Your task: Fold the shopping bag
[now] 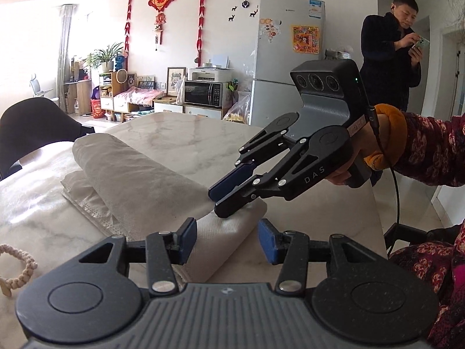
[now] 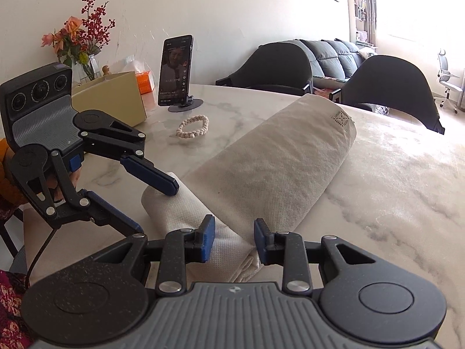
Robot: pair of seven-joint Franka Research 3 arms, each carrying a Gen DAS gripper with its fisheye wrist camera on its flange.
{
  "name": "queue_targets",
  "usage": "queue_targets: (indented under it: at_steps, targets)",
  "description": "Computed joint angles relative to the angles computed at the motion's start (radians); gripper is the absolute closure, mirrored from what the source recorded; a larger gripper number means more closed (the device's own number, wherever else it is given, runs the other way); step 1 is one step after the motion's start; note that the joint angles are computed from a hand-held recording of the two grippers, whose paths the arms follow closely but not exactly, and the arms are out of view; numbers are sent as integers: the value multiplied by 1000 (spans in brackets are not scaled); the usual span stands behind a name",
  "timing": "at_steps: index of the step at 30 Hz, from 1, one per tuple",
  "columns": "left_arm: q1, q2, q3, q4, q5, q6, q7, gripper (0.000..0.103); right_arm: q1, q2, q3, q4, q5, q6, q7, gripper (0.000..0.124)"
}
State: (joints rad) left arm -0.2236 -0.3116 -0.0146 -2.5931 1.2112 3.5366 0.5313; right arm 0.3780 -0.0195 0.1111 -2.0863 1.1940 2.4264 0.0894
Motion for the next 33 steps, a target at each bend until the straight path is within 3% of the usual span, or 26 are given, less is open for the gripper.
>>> queue_targets:
  at_steps: [3,6,12,17,21,29,33]
  targets:
    - [-24,21,36,39,122,-14,-132,55,-1,6,0,2,21,-3,-11,92]
    - [-10,41,33,82,237,-7,-282,56,-2,4,1,-2,46,3,-44,90]
    - [67,68,-29,153,413,20,-477,56,8,-29,2,-31,88,29,-149,90]
    - [125,73,-74,133,341,46,-412,56,9,-56,-12,-51,95,2,-186,94]
    - [158,79,-97,112,265,69,-342,56,15,-33,-6,-15,54,34,-163,94]
    - [150,70,-106,107,248,38,-315,56,28,115,32,145,-141,127,36,94]
    - [149,69,-109,116,273,26,-331,56,6,202,48,252,-187,81,122,94]
